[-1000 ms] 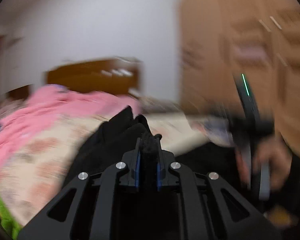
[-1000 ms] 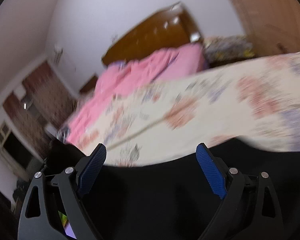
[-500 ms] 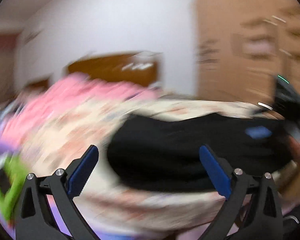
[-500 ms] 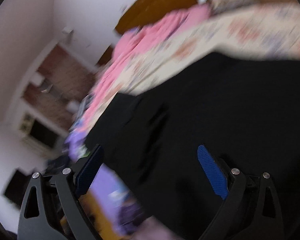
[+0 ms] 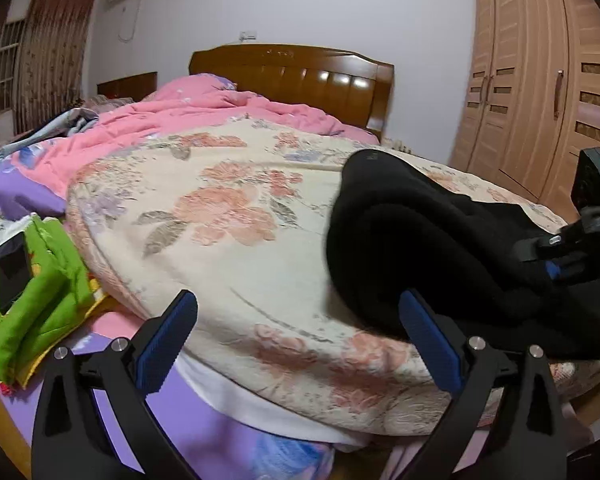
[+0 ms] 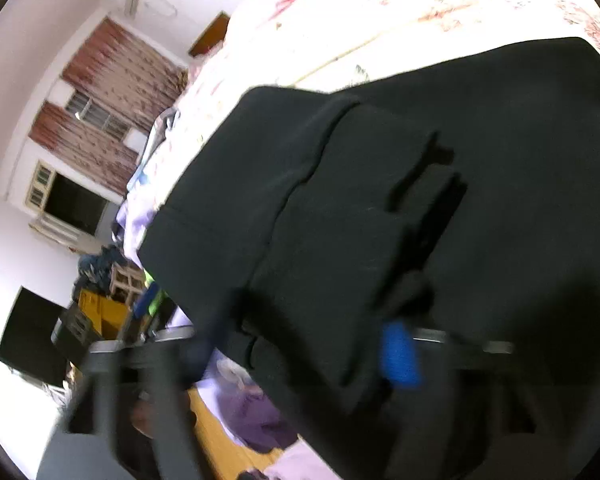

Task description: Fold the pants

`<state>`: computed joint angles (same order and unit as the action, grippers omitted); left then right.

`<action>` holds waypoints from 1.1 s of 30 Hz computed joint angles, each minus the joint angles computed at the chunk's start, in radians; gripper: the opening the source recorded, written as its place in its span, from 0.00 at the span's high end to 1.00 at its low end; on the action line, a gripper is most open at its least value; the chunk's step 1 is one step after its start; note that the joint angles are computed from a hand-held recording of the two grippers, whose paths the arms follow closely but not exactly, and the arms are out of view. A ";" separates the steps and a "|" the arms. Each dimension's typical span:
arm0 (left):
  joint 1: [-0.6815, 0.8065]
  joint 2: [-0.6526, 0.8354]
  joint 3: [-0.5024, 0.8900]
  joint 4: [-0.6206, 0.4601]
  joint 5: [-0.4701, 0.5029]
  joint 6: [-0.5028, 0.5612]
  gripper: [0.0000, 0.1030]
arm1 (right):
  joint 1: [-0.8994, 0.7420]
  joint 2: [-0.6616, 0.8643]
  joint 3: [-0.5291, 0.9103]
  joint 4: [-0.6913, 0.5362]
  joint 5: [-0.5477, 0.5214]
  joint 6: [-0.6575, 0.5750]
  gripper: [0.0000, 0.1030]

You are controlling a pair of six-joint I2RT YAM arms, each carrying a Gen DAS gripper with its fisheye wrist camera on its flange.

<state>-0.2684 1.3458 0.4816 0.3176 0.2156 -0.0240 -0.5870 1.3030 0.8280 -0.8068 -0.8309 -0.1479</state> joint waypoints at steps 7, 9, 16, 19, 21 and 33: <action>-0.080 0.057 0.105 -0.057 -0.164 0.071 0.02 | -0.013 -0.177 0.009 0.074 -0.017 0.030 0.82; -0.100 0.114 0.178 -0.103 -0.195 0.086 0.02 | -0.019 -0.224 0.042 0.064 -0.028 0.025 0.82; -0.147 0.206 0.294 -0.165 -0.230 0.092 0.01 | -0.269 -0.305 0.062 -0.062 -0.103 -0.205 0.83; -0.205 0.195 0.255 -0.129 -0.322 0.129 0.01 | -0.419 -0.201 -0.011 -0.133 -0.070 -0.392 0.83; -0.213 0.225 0.266 -0.150 -0.326 0.110 0.01 | -0.461 -0.088 -0.087 -0.056 -0.017 -0.440 0.83; -0.157 0.210 0.264 -0.175 -0.206 -0.010 0.01 | -0.512 -0.064 -0.107 -0.081 -0.104 -0.503 0.83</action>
<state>-0.4254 1.5554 0.7458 0.1424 0.0092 -0.0337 -1.0992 1.2389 0.7207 -0.8881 -0.9349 -0.6509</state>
